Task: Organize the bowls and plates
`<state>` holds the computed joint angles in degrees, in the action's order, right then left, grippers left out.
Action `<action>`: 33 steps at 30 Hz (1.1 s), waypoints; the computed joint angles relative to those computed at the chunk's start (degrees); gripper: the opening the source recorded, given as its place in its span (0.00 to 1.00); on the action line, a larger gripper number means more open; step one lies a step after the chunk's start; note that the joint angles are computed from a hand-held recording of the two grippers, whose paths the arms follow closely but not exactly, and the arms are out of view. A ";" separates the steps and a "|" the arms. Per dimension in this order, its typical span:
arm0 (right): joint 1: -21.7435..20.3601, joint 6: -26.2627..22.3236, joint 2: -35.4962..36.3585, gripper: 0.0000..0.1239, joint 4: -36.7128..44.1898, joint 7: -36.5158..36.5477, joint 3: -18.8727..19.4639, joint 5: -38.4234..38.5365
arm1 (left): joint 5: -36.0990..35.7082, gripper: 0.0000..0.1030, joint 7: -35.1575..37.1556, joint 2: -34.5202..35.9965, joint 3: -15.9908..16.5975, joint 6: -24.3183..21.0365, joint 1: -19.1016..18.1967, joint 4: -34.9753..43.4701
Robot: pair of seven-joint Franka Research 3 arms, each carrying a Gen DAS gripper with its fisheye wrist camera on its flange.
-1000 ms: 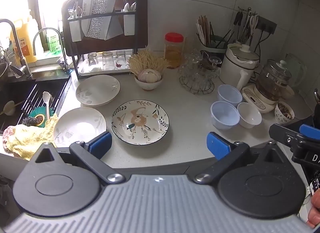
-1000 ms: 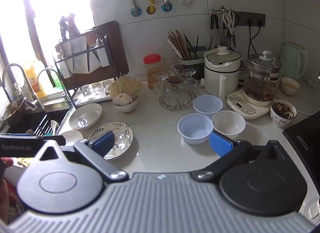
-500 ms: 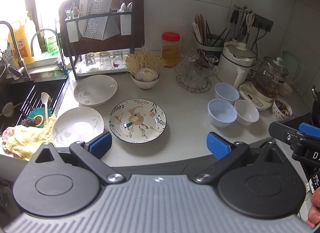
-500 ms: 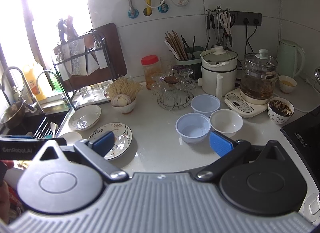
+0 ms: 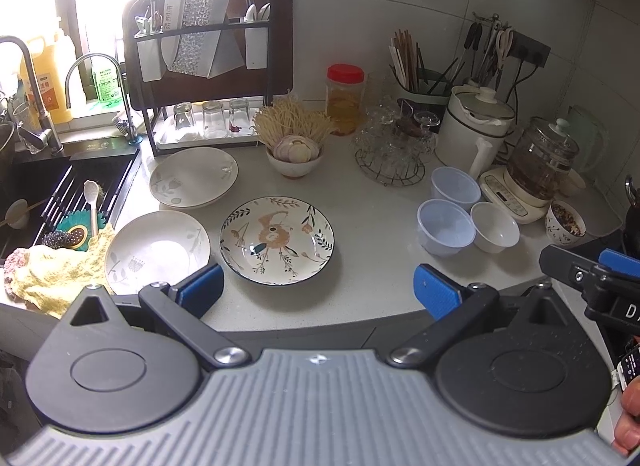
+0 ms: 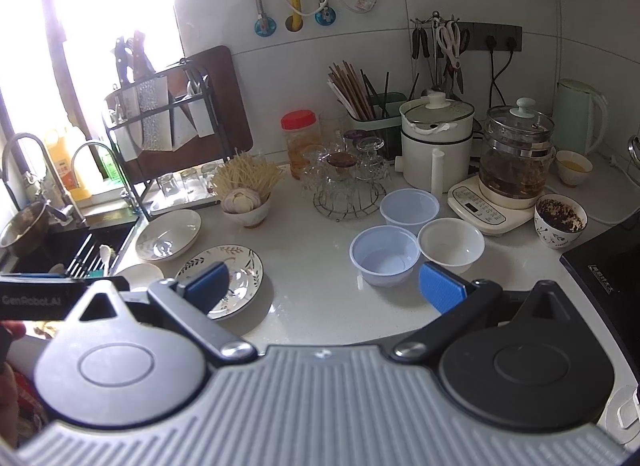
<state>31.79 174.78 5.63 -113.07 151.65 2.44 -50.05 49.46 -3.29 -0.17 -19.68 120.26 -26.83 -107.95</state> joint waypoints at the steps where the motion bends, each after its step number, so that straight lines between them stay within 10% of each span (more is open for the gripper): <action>1: -0.04 0.11 0.03 0.83 -0.06 -0.15 0.02 0.13 | -0.15 0.99 0.04 -0.06 0.04 0.15 0.02 -0.10; 33: 1.47 2.91 0.17 0.83 -1.22 -2.62 -1.76 3.42 | 0.37 0.99 -0.74 1.36 -0.02 -0.24 -0.71 1.13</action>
